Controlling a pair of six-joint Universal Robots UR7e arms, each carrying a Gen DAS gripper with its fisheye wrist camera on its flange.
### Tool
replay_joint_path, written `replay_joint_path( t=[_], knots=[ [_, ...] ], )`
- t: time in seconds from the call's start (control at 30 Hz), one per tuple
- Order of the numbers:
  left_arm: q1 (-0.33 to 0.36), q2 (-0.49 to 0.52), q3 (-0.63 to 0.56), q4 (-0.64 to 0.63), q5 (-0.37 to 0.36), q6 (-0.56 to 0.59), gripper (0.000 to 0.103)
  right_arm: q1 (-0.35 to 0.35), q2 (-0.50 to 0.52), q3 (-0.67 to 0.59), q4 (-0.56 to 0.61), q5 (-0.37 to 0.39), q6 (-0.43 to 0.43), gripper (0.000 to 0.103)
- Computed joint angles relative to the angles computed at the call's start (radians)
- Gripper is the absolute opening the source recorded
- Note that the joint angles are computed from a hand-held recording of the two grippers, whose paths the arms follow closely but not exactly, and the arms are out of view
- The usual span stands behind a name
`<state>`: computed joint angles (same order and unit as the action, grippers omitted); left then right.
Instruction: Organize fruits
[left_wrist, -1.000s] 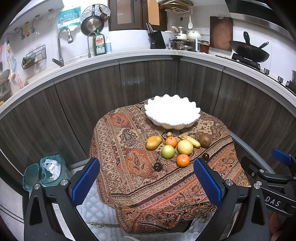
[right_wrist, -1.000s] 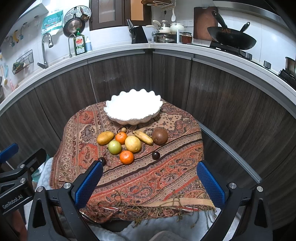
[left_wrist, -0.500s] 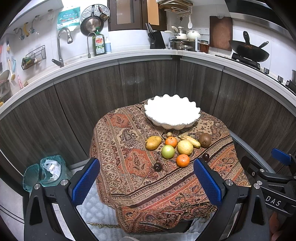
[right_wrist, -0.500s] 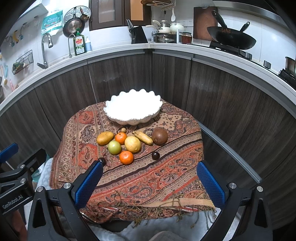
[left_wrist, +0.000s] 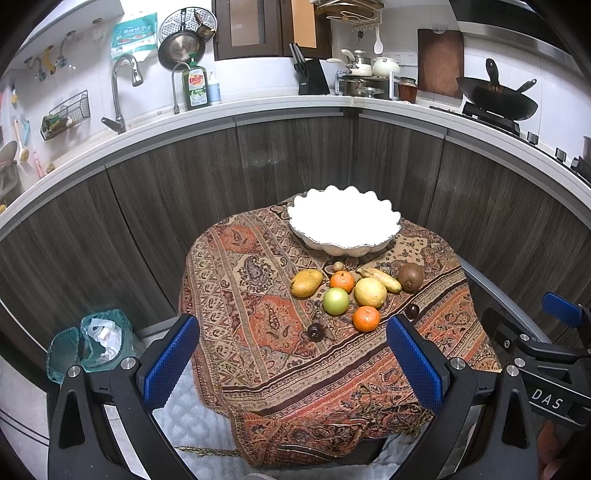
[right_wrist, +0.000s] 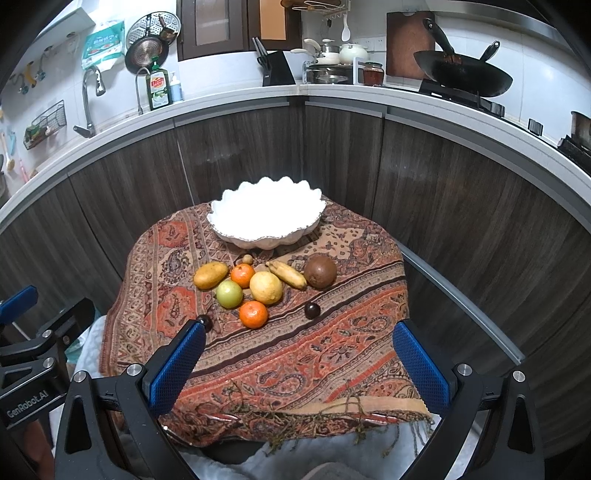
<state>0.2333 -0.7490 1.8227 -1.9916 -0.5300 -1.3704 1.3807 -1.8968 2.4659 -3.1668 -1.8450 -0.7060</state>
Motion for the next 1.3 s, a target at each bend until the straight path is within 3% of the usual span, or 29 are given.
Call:
replay_joint_path(
  t=[0.57,0.9,1.3],
  knots=[
    [0.063,0.038,-0.027,-0.072,-0.022,0.119,0.103,0.01,0.115,-0.057,-0.091,-0.029,-0.028,0.102],
    [0.102,0.066,-0.032,-0.159,0.004,0.207,0.102,0.004,0.211,-0.103,-0.108,-0.036,-0.033,0.102],
    [0.199,0.141,-0.094,-0.254,-0.057,0.331,0.102,-0.027,0.353,-0.19,-0.107,-0.067,-0.026,0.102]
  ],
)
